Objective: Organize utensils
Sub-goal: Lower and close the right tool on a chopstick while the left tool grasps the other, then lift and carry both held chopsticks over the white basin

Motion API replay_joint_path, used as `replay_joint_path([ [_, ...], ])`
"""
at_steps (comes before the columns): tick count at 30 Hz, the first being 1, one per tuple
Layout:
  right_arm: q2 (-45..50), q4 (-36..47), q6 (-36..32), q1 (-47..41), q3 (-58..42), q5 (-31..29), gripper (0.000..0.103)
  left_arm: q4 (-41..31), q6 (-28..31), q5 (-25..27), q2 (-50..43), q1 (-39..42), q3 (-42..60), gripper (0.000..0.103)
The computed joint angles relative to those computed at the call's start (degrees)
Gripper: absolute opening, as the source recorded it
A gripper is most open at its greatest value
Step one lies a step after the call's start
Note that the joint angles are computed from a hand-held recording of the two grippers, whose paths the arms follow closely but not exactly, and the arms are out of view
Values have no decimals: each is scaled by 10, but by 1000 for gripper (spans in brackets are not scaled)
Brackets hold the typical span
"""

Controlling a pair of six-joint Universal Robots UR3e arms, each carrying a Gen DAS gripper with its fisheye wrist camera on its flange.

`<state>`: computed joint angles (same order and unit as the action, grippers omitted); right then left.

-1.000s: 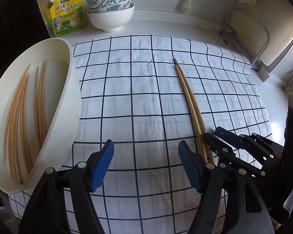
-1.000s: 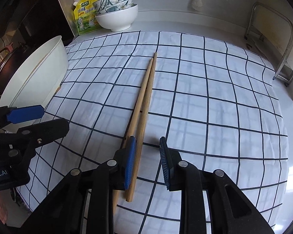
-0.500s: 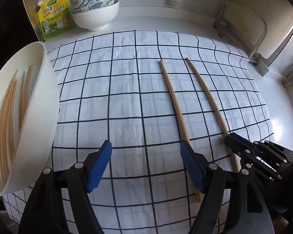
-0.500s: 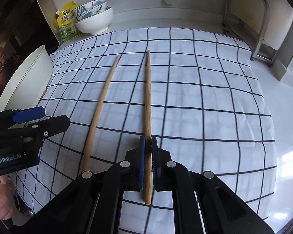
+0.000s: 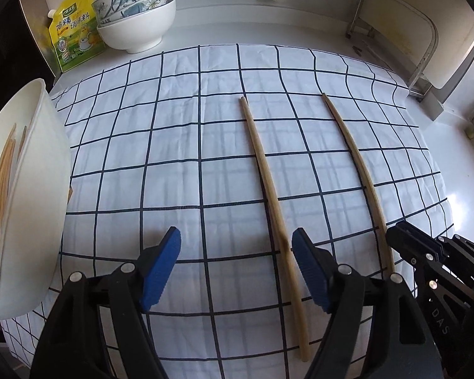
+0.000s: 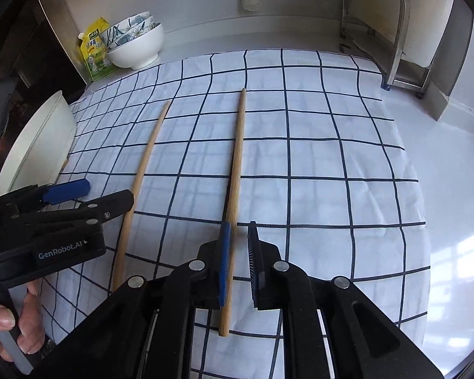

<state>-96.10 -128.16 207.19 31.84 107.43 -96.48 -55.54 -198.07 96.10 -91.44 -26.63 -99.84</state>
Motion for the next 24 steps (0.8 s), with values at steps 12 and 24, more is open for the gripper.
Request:
replay_joint_path([
  [12, 75, -10, -17, 10, -55, -32, 25, -6, -6, 11, -27, -6, 21, 42],
  [24, 63, 0, 2, 5, -60, -14, 6, -43, 30, -47, 15, 29, 10, 8],
])
